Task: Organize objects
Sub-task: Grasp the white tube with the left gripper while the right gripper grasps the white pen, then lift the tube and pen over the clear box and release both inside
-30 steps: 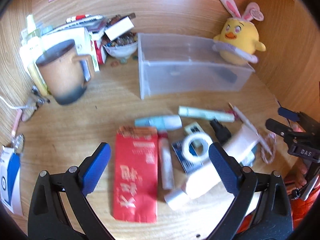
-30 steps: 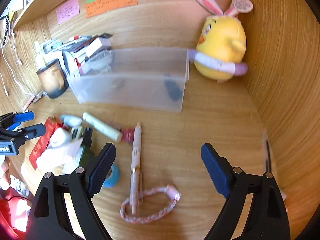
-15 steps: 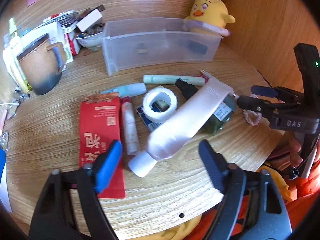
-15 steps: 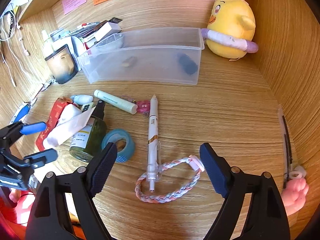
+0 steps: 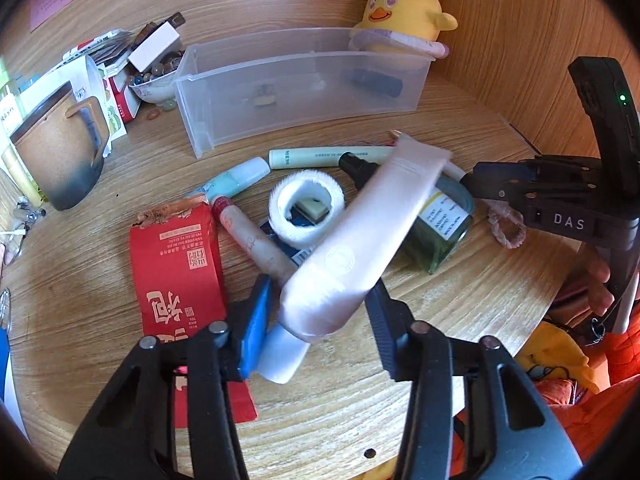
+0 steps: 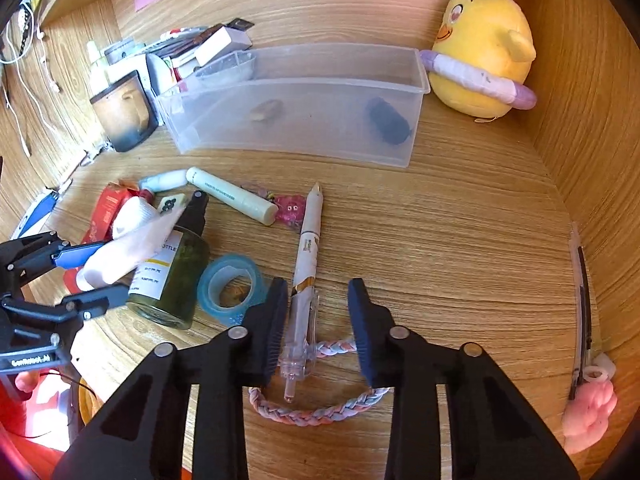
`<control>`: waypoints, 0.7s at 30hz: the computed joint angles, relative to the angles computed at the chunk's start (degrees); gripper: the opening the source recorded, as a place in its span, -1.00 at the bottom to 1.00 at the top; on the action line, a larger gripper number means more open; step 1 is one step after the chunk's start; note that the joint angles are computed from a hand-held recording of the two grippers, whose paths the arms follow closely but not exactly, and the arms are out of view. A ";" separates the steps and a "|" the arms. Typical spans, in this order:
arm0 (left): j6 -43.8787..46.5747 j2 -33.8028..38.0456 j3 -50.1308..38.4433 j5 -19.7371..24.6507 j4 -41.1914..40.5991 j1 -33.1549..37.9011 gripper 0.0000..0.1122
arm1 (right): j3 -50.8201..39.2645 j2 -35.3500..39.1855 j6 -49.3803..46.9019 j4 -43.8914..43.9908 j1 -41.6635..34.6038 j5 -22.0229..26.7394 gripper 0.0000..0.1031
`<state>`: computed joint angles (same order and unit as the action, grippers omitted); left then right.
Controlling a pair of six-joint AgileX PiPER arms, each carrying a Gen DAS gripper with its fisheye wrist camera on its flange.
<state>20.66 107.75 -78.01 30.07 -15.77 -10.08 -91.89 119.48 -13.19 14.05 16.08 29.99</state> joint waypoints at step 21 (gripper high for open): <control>1.34 -2.95 0.29 -3.30 -5.04 0.99 -0.40 | 2.51 -2.39 -4.93 7.81 -2.13 -4.16 -0.75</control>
<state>22.01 104.80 -77.72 26.77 -20.81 -9.09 -89.38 117.09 -18.12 21.86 13.95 25.83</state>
